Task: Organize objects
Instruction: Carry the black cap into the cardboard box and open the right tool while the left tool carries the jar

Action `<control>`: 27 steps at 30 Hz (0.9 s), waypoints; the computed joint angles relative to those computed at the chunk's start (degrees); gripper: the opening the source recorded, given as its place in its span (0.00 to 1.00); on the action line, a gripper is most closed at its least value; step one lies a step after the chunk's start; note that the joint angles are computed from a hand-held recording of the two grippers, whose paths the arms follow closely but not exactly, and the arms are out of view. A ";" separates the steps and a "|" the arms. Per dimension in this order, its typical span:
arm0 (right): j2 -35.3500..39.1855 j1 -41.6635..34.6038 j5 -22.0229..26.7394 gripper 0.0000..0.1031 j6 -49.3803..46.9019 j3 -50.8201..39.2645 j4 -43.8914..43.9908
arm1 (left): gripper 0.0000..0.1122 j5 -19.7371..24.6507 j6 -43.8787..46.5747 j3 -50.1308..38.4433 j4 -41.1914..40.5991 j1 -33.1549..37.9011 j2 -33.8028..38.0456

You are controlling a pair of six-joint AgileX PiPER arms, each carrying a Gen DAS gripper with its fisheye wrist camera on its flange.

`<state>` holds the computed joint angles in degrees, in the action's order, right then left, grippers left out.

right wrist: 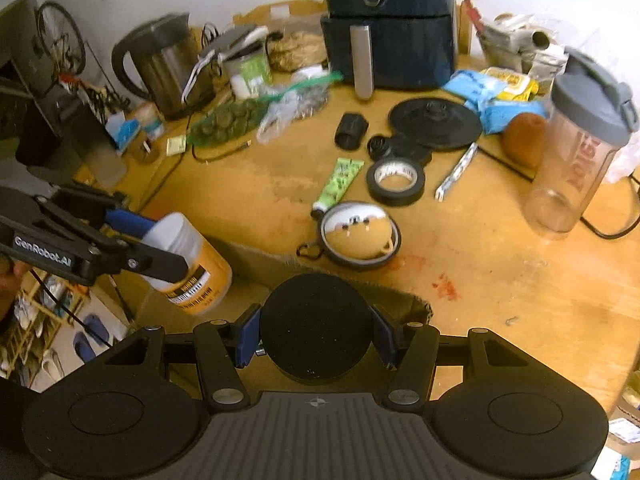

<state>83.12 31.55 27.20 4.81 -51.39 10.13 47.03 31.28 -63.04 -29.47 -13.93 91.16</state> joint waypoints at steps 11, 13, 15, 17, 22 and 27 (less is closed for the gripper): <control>5.35 -0.50 -0.12 0.58 -0.33 -0.04 -5.41 | 0.47 -3.35 -5.36 -0.27 7.56 -1.58 3.54; 6.10 -0.78 -0.15 0.58 -0.69 -0.51 -5.89 | 0.47 -3.70 -5.62 -0.62 7.79 -1.90 4.14; 6.77 -0.67 -0.13 0.58 -1.14 -1.09 -6.41 | 0.47 -4.83 -7.43 -0.67 10.00 -3.10 4.49; 7.79 -0.26 0.11 0.58 -0.10 -2.06 -8.51 | 0.47 -5.60 -9.08 -0.83 11.76 -4.19 4.97; 9.77 0.39 0.05 0.58 2.48 -3.75 -12.72 | 0.47 -6.42 -12.67 -1.45 15.23 -5.97 6.34; 11.57 1.62 0.66 0.58 5.42 -5.44 -18.06 | 0.47 -6.08 -15.09 -2.48 17.50 -7.04 7.44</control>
